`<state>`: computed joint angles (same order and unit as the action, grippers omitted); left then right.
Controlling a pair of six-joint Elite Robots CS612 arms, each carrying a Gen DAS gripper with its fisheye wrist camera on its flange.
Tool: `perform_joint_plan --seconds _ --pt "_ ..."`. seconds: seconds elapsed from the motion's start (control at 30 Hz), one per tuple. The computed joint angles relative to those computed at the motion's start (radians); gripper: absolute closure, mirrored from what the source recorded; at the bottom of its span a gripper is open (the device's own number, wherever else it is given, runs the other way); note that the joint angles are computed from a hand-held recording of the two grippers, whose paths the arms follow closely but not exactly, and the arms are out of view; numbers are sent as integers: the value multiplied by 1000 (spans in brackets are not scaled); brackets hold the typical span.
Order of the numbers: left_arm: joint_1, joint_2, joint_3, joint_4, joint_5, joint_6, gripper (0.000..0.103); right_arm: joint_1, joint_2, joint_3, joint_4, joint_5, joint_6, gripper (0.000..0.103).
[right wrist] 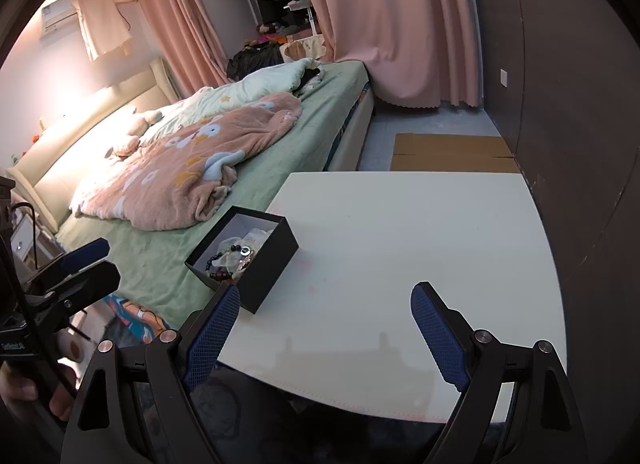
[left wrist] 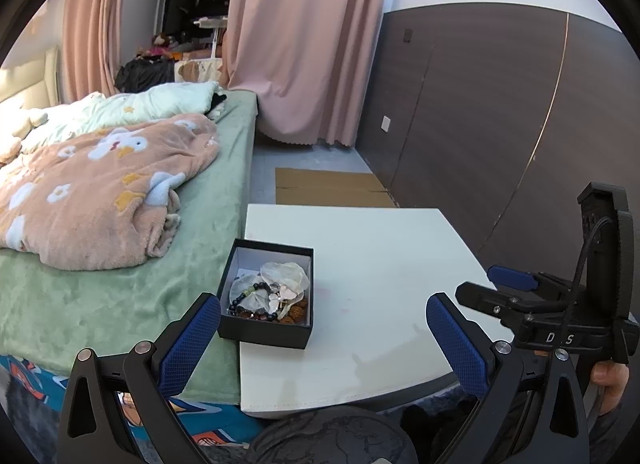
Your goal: Organize jewelry
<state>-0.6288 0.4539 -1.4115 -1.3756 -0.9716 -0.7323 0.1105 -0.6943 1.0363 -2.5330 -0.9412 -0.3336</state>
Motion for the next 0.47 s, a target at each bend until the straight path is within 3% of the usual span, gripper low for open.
perform_joint_plan --seconds 0.17,0.47 --pt "-19 7 -8 -48 108 7 1 1 -1 0 6 -5 -9 15" --pt "-17 -5 9 -38 99 16 1 2 -1 -1 7 -3 -5 15"
